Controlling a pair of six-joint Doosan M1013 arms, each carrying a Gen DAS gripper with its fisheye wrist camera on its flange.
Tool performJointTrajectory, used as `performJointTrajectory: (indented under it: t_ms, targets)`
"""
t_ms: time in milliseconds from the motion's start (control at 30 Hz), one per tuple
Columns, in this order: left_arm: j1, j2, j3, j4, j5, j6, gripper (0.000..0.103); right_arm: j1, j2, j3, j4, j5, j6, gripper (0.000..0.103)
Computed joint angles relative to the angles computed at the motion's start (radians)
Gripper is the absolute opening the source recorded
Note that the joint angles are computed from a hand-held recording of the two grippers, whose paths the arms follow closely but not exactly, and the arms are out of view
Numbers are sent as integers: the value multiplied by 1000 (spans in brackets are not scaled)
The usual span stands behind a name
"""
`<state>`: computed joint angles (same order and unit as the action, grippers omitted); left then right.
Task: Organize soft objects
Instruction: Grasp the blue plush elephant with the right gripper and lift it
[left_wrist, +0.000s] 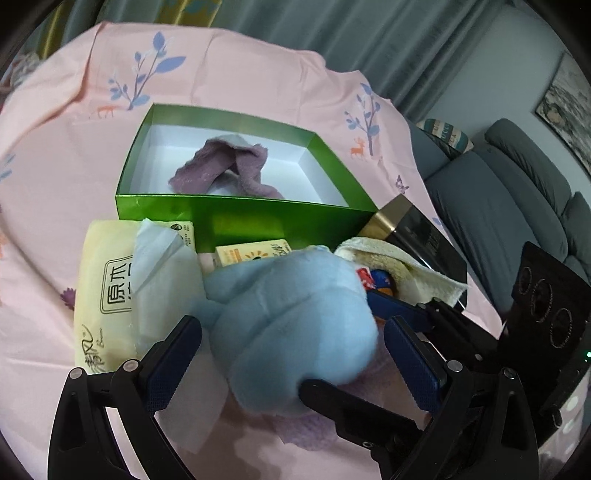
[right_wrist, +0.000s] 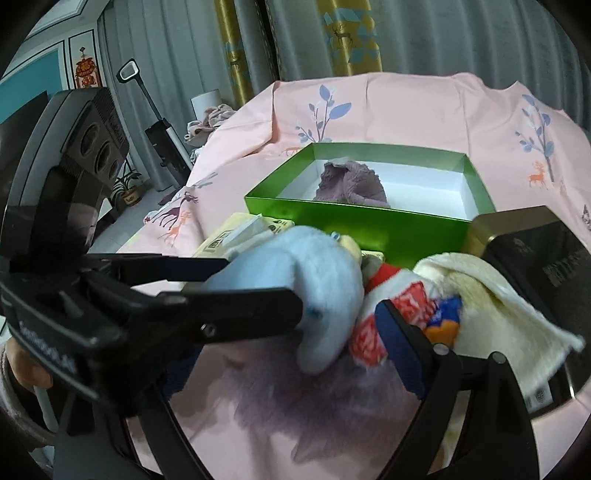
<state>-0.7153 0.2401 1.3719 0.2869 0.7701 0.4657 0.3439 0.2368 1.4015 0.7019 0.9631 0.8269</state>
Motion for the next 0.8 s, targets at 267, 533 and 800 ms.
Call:
performJointTrajectory:
  t_ms: [267, 533, 800]
  targets:
    - [11, 12, -12, -49, 18, 54, 94, 6, 21, -11, 17, -5, -13, 62]
    - [-14, -15, -12, 47, 0, -6, 91, 3, -30, 32, 103, -87, -116, 56]
    - [-26, -18, -109, 168, 41, 3, 91, 4, -47, -21, 185, -155, -219, 57]
